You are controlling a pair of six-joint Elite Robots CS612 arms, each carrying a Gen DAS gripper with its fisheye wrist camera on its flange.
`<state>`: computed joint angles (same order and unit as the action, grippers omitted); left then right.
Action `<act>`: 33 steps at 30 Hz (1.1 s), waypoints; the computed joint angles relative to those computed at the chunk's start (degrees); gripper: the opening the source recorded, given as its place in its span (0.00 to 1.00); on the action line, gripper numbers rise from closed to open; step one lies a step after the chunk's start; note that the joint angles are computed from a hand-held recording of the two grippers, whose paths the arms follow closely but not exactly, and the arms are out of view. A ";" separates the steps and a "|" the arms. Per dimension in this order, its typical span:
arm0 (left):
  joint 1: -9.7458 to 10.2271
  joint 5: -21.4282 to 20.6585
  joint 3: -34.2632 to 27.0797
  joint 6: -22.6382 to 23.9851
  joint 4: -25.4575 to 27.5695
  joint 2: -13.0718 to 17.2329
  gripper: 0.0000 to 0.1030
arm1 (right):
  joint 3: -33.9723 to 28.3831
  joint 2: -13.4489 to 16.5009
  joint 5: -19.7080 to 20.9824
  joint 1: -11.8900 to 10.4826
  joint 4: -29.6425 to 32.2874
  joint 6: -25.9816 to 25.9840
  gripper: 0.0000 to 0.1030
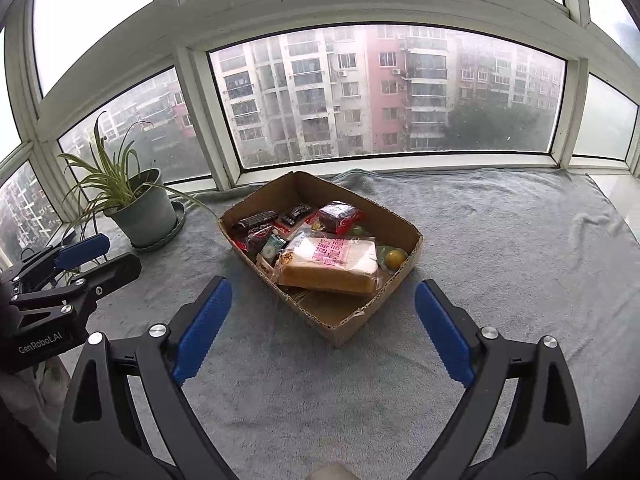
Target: Organize snacks
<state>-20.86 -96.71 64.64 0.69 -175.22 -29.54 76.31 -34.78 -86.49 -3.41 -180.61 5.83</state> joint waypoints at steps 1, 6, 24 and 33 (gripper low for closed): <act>-0.05 0.29 0.24 0.04 -0.14 -0.10 0.67 | 0.16 -0.07 -0.06 -0.01 -0.19 0.11 0.92; -0.16 1.18 1.18 -0.20 -0.48 -0.59 0.67 | 0.51 -0.24 -0.19 -0.01 -0.49 0.06 0.92; -0.30 1.41 2.88 -0.89 -1.24 -1.64 0.67 | 0.53 -0.36 -0.59 0.34 -0.42 -0.98 0.93; -0.31 1.55 2.78 -0.84 -1.18 -1.59 0.67 | 0.51 -0.30 -0.73 0.35 -0.19 -0.93 0.93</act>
